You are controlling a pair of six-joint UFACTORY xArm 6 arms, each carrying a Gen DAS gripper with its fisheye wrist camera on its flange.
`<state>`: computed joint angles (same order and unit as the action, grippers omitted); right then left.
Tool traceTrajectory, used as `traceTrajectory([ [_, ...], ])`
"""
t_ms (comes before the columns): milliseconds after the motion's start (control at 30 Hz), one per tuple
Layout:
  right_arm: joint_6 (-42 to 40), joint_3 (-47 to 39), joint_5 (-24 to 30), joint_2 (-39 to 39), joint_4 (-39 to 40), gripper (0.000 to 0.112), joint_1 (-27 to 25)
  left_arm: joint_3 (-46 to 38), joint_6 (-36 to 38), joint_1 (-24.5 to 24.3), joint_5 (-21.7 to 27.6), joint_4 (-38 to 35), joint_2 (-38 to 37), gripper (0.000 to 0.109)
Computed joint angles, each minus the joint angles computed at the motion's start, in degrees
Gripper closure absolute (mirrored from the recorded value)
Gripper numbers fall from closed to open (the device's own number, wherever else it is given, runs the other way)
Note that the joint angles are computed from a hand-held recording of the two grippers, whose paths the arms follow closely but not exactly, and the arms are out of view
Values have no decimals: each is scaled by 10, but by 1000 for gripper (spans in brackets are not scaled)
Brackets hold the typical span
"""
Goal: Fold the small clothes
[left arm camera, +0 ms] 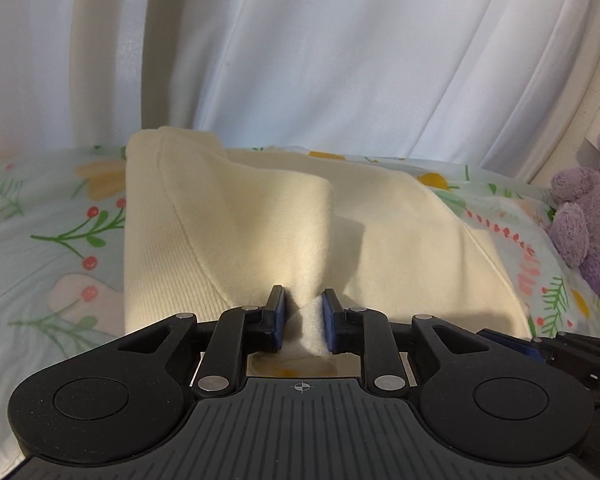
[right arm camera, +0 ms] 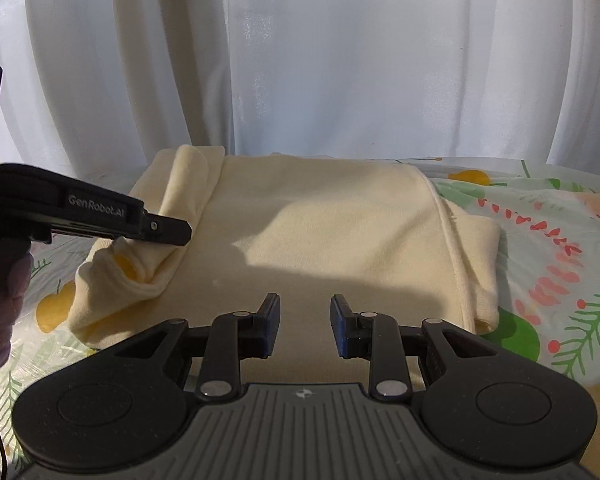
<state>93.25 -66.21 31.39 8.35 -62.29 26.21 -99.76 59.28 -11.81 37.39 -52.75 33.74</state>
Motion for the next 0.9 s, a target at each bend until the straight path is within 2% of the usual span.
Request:
traceTrajectory([
  [100, -2, 6, -7, 0, 15, 85, -5, 36, 26, -2, -19, 1, -32, 82],
  [200, 14, 14, -12, -7, 2, 85, -9, 58, 77, 17, -10, -64, -62, 80],
  [433, 24, 12, -24, -3, -4, 85, -20, 31, -13, 58, 8, -75, -54, 81],
  [533, 24, 6, -42, 3, -3, 85, -27, 16, -68, 61, 22, -31, -33, 81],
  [600, 10, -2, -49, 10, 4, 85, -28, 0, -61, 58, 53, -2, -12, 83],
  [667, -18, -13, -66, 22, 23, 85, -34, 26, -21, 57, 36, -19, -27, 83],
  [733, -26, -19, -110, 28, 40, 85, -49, 17, -39, 66, 56, -15, -30, 83],
  [800, -17, -21, -184, 38, 60, 84, -74, 7, -51, 83, 80, -41, -30, 79],
  [900, -25, -35, -296, 69, 127, 81, -106, 6, -66, 95, 53, -69, -32, 73],
])
